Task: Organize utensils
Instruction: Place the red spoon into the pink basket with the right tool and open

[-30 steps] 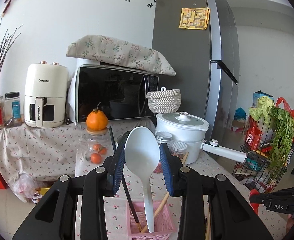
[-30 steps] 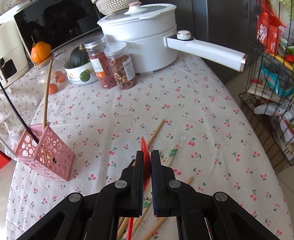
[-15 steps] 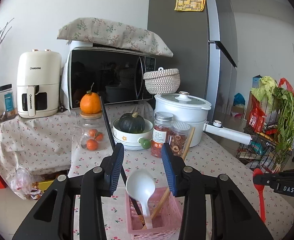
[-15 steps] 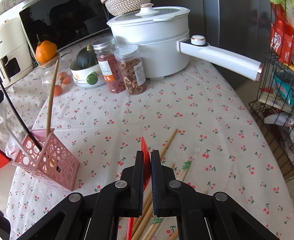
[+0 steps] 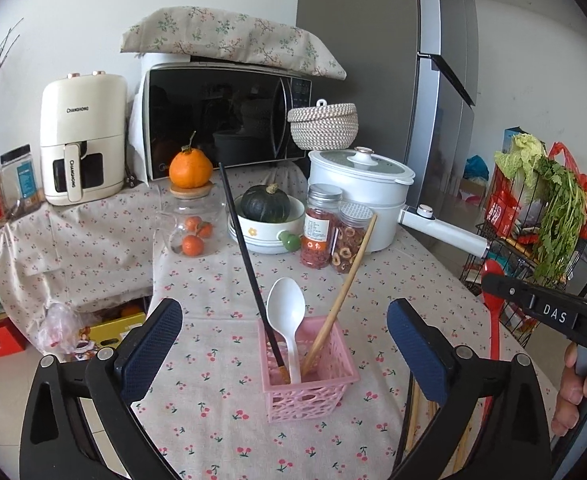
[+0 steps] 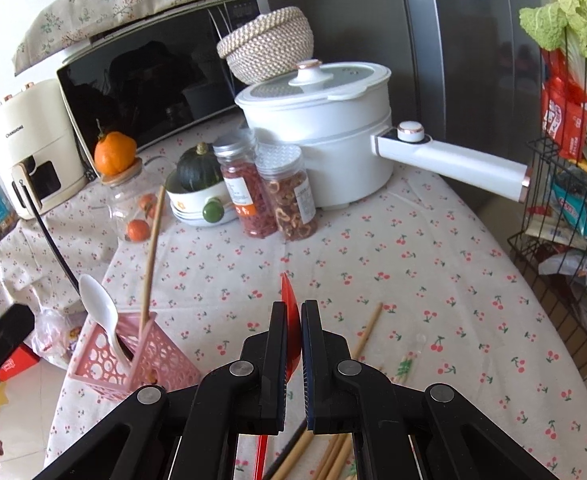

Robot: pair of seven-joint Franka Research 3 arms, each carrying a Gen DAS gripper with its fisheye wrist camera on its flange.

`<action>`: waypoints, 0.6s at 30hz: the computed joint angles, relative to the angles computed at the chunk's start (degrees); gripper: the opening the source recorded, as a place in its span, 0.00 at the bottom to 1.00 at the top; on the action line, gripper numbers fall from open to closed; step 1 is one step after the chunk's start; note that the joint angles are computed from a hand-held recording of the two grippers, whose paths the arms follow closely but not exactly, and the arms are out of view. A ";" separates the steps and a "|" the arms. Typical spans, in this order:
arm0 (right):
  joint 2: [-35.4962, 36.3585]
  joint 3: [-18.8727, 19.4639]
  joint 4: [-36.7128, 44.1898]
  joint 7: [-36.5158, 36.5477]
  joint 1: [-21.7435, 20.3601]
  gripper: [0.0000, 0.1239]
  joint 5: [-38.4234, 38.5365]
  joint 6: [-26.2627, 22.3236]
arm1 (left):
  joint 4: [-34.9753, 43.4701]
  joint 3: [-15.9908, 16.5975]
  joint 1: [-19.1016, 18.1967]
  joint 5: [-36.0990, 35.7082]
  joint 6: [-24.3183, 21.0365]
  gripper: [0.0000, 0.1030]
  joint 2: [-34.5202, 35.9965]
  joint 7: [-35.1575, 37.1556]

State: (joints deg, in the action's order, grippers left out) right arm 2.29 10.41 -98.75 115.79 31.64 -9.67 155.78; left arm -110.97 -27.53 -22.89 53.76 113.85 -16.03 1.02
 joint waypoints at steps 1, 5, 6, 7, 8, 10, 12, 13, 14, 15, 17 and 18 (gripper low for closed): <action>0.10 0.11 0.17 0.87 0.25 0.04 -0.98 1.13 | 0.27 -0.04 -0.26 -1.38 -1.29 1.00 -0.19 0.51; 0.75 0.15 1.28 6.02 1.56 0.04 -6.62 5.94 | -1.16 1.03 -1.05 -7.82 -2.98 1.00 -2.53 1.12; 1.12 -0.05 1.85 8.26 2.04 0.04 -8.92 7.09 | -1.69 1.78 -1.36 -10.50 -2.78 1.00 -3.15 2.12; 1.55 -0.36 2.53 10.90 2.61 0.04 -11.55 8.15 | -2.63 2.69 -1.65 -13.11 -1.88 1.00 -4.05 3.20; 2.10 -0.87 3.37 14.17 3.30 0.04 -14.77 8.94 | -3.81 3.23 -1.73 -15.03 -0.93 1.00 -5.08 3.62; 3.63 -2.01 5.83 20.11 4.84 0.04 -20.47 9.76 | -5.68 3.46 -1.40 -17.14 0.22 1.00 -6.79 4.09; 5.48 -3.53 8.81 25.41 6.74 0.04 -25.75 9.87 | -6.44 3.19 -1.03 -18.59 -0.29 1.00 -7.70 5.55; 6.34 -4.44 10.25 27.93 7.81 0.04 -28.53 9.77 | -6.74 3.11 -0.90 -19.23 -0.55 1.00 -8.07 6.30; 7.27 -5.58 11.87 31.06 9.11 0.04 -32.07 9.34 | -7.04 3.16 -0.80 -19.91 -0.61 1.00 -8.40 7.07; 8.27 -6.71 13.57 34.22 10.41 0.04 -35.68 8.78 | -7.34 3.23 -0.73 -20.67 -0.64 1.00 -8.68 7.72; 10.05 -8.56 16.48 39.80 12.48 0.04 -41.66 7.75 | -7.85 3.37 -0.52 -22.06 -0.67 1.00 -9.13 8.60; 10.92 -9.31 17.86 42.42 13.30 0.04 -44.14 7.18 | -8.10 3.48 -0.42 -22.73 -0.56 1.00 -9.29 8.97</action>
